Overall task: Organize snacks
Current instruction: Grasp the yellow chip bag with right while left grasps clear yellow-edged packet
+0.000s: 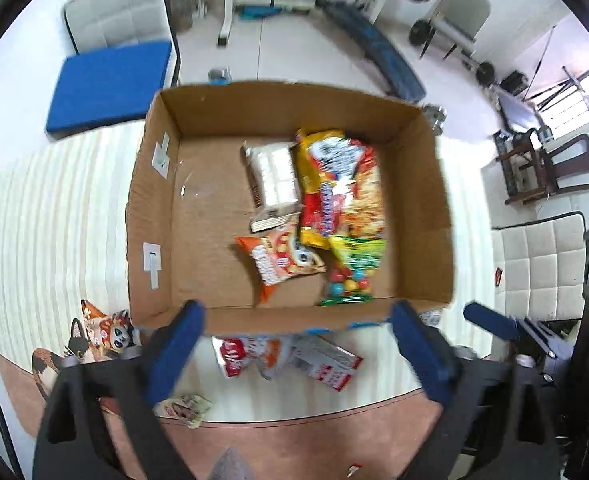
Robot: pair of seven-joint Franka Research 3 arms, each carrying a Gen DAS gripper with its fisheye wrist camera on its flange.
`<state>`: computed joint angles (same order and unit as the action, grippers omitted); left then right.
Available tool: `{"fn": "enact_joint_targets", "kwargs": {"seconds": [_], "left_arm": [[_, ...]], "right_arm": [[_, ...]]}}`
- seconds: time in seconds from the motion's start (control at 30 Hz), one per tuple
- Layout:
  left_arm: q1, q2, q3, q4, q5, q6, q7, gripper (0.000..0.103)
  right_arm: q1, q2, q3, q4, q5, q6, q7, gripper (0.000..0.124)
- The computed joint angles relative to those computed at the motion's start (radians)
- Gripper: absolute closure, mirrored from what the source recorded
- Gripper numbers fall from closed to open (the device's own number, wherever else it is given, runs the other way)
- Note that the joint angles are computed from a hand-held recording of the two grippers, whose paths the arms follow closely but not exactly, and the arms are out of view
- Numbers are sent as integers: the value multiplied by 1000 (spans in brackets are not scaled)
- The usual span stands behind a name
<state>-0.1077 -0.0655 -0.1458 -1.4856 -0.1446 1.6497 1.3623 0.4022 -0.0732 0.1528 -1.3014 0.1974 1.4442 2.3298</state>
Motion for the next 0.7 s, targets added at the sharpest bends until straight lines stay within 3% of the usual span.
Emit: {"fn": "enact_joint_targets", "kwargs": {"seconds": [0.1, 0.27, 0.53, 0.7], "left_arm": [[-20, -83, -13, -105, -27, 73, -23, 1], [-76, -196, -35, -276, -25, 164, -75, 1], [-149, -228, -49, -435, -39, 152, -129, 1], [-170, -249, -50, -500, -42, 156, -147, 1]], "right_arm": [[-19, -139, -7, -127, 2, 15, 40, 25], [-89, -349, 2, -312, -26, -76, 115, 25], [-204, -603, -4, -663, 16, -192, 136, 30], [-269, -735, -12, -845, 66, -188, 156, 49]]}}
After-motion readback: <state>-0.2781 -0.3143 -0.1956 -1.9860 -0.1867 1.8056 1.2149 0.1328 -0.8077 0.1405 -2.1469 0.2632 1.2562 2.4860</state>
